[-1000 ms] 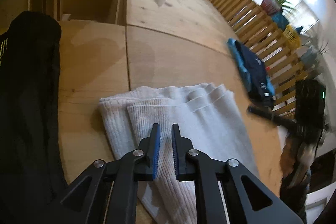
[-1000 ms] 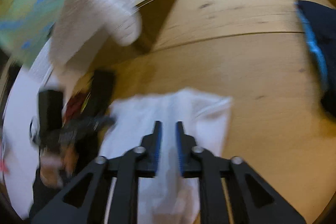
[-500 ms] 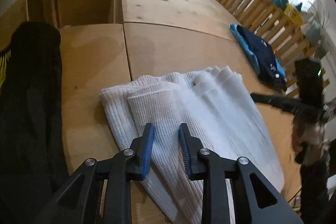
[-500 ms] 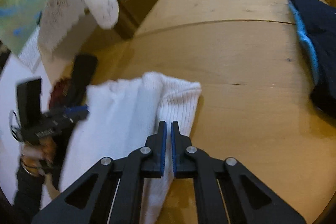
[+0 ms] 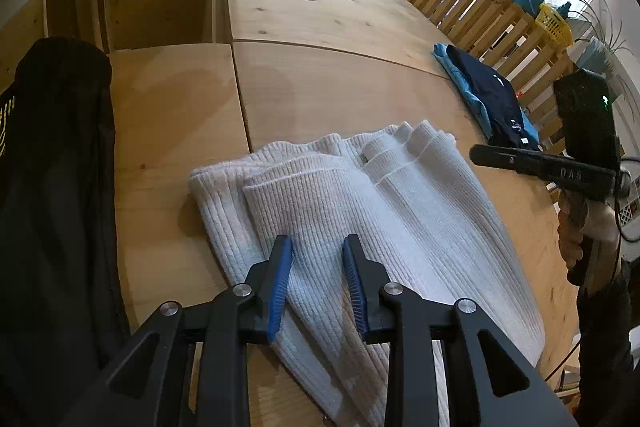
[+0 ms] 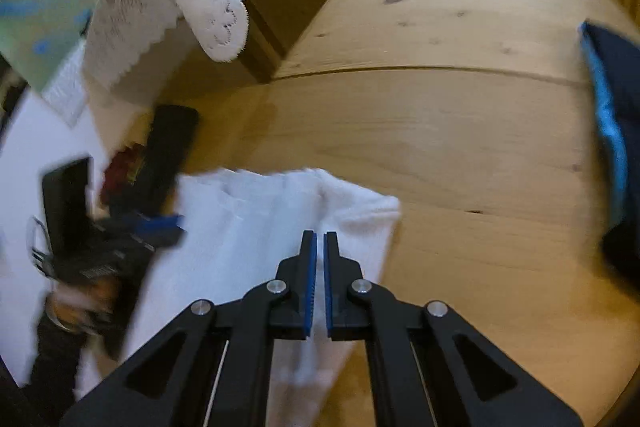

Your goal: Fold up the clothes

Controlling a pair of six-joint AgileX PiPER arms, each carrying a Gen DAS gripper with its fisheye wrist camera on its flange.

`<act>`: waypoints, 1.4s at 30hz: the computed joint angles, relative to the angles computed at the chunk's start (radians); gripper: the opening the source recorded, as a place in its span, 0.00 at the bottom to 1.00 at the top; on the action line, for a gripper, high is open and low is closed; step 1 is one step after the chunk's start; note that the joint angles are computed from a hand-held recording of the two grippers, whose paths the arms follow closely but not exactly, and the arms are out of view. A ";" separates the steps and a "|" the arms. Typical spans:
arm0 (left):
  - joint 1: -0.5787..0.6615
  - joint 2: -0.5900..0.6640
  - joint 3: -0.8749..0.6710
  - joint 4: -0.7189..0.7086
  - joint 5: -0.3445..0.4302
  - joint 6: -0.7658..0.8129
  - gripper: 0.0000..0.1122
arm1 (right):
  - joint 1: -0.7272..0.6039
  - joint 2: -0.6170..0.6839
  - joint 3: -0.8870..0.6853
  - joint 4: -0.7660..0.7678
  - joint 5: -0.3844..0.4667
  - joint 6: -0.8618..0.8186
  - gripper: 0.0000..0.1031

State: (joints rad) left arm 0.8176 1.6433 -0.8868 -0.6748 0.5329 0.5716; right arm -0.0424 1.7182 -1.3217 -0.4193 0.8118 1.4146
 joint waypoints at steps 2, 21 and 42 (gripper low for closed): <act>-0.006 -0.004 0.006 0.007 -0.011 -0.004 0.25 | -0.028 0.036 -0.001 0.042 -0.027 -0.054 0.02; 0.030 0.007 -0.017 0.032 0.041 -0.036 0.33 | -0.052 0.270 -0.422 0.128 0.297 -0.232 0.10; 0.120 -0.050 -0.067 0.082 0.147 -0.131 0.34 | 0.030 0.140 -0.301 -0.005 0.368 -0.084 0.55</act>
